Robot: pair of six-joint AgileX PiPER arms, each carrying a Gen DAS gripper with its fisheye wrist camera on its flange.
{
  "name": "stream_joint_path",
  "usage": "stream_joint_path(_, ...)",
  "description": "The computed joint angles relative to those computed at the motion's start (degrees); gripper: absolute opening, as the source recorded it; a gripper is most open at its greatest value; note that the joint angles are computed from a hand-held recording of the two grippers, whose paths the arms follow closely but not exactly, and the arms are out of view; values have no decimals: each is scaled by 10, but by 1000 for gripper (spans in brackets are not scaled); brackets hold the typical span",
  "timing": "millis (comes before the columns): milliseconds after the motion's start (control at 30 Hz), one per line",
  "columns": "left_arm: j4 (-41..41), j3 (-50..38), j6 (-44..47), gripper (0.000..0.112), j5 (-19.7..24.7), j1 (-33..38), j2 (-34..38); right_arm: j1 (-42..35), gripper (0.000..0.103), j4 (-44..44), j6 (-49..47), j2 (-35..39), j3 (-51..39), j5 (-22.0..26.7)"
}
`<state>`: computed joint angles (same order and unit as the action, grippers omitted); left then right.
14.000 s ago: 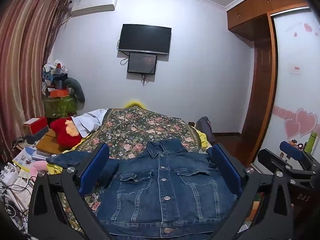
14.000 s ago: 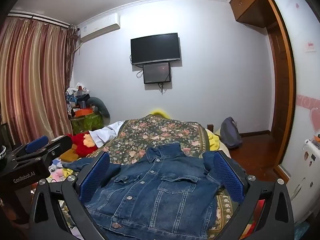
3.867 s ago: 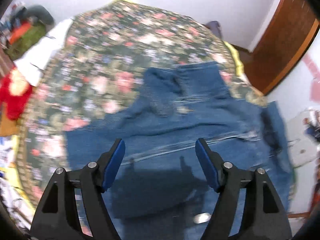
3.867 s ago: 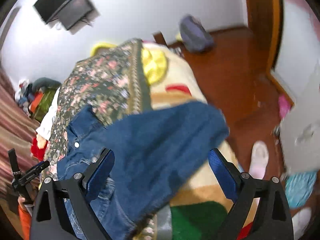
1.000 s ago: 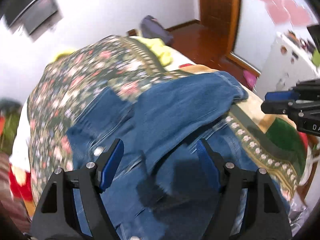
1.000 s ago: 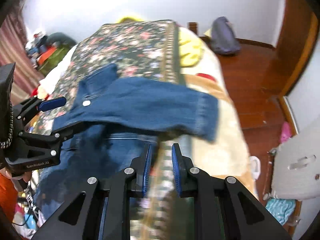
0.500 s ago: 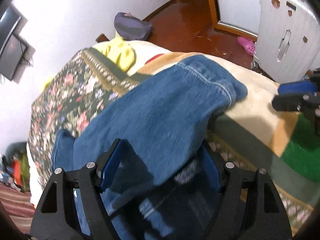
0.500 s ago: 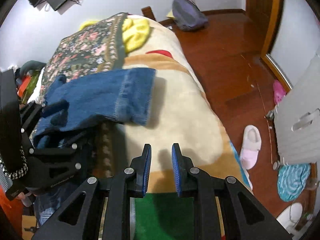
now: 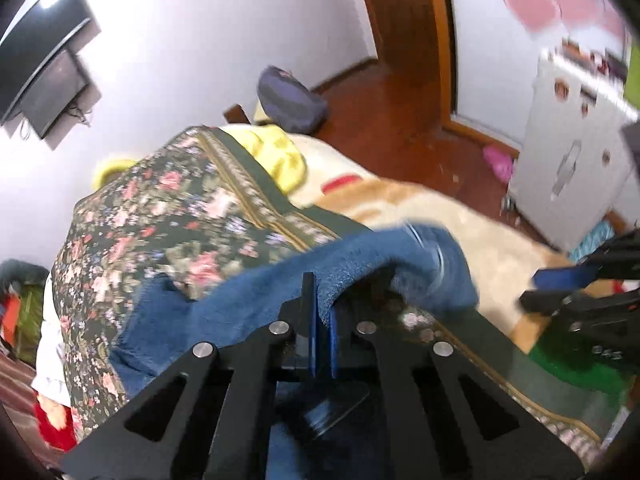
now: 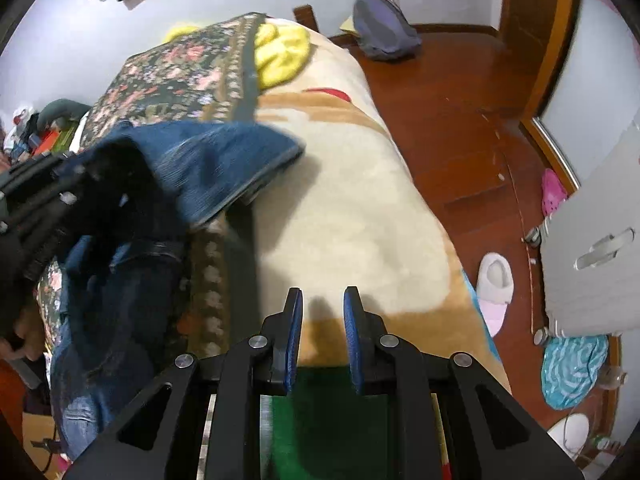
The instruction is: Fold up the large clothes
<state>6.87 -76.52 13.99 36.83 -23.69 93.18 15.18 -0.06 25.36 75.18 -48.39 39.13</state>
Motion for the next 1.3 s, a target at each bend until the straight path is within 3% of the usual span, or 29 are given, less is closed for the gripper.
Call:
stream_joint_path(200,-123,-5,112,6,33,113,-65,77,17,-62,79,16,-56,17)
stream_joint_path(400,-221,37,215,6,49,257,-107,145,17,-110,124,109,-158,38)
stream_joint_path(533,-284,64,301,6,57,359,-106,161,17,-77,86,179,-228,45)
stream_joint_path(700,-330,82,375,6,59,473,-69,186,19,-148,150,279,-307,107)
stream_joint_path(733,-330,84,380,6,56,490,-58,187,25,-160,170,291,-314,115)
stream_joint_path(767,-335,86,388,6,55,507,-50,191,42,-180,197,299,-319,128)
stream_joint_path(800,-347,82,404,6,63,531,-37,194,51,-199,215,301,-317,133)
stream_joint_path(833,-355,74,416,7,77,550,-24,200,69,-232,241,301,-313,142)
stream_joint_path(867,-360,64,425,9,96,568,-8,201,78,-242,249,295,-300,134)
stream_joint_path(967,-368,52,448,16,141,605,25,175,80,-195,221,268,-261,91)
stream_joint_path(1067,-364,73,470,23,148,628,39,150,80,-149,203,245,-238,65)
stream_joint_path(1200,-331,103,456,55,119,639,52,134,80,-91,172,238,-240,62)
stream_joint_path(1300,-362,102,460,70,122,668,69,143,80,-83,162,228,-239,68)
